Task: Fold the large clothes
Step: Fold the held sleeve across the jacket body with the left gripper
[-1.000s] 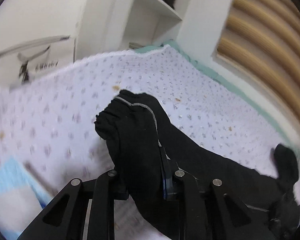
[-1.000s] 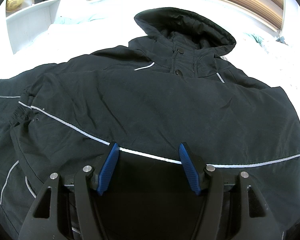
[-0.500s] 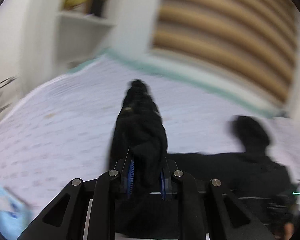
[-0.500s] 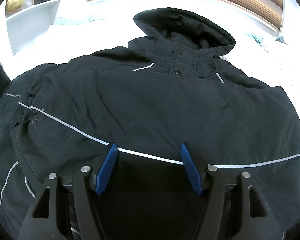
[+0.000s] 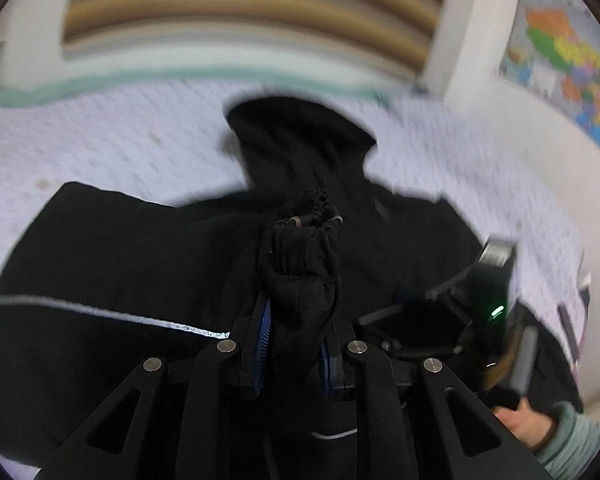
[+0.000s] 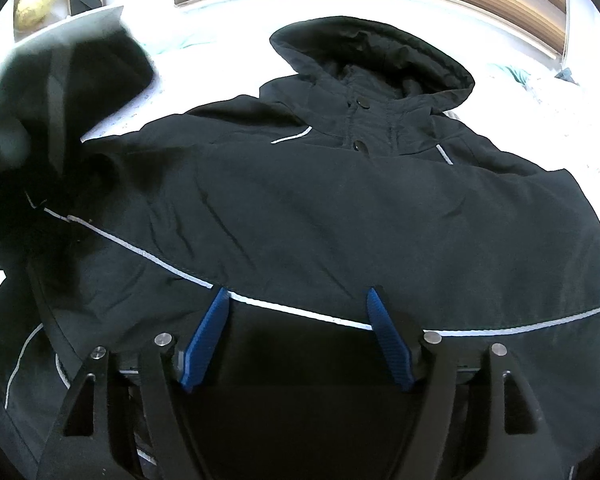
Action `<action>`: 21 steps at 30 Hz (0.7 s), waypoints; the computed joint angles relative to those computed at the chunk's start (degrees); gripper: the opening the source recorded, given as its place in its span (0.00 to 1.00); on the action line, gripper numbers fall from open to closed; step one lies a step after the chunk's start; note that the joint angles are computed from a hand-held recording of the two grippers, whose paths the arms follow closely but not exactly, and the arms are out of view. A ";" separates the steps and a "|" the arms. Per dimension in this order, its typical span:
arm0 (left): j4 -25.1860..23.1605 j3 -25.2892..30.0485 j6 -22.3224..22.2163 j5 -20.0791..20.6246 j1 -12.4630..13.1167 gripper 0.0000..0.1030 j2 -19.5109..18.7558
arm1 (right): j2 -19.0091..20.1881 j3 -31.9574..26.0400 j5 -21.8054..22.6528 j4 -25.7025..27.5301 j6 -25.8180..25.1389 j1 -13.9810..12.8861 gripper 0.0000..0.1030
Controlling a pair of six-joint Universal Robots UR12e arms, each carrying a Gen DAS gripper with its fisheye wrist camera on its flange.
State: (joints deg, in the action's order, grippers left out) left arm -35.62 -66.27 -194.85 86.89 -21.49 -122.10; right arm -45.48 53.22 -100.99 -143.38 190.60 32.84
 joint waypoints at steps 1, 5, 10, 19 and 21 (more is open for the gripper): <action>-3.36 1.55 -0.33 -0.19 -0.13 0.24 -1.20 | 0.01 0.02 0.16 -0.13 -0.01 -0.02 0.73; -6.00 2.14 -3.03 -1.80 0.16 0.39 -2.61 | 0.05 0.03 0.91 -0.43 -0.03 -0.07 0.77; -2.82 0.74 -8.14 -14.79 2.14 0.63 -1.64 | 0.06 -0.21 1.30 0.11 -0.17 -0.06 0.82; 12.31 -9.77 -16.80 -18.61 5.04 0.63 5.83 | -4.52 3.96 17.06 -1.75 4.64 -1.68 0.83; 13.25 -11.08 -17.47 -15.88 5.11 0.63 7.15 | -3.56 1.66 20.20 0.11 5.76 -1.77 0.83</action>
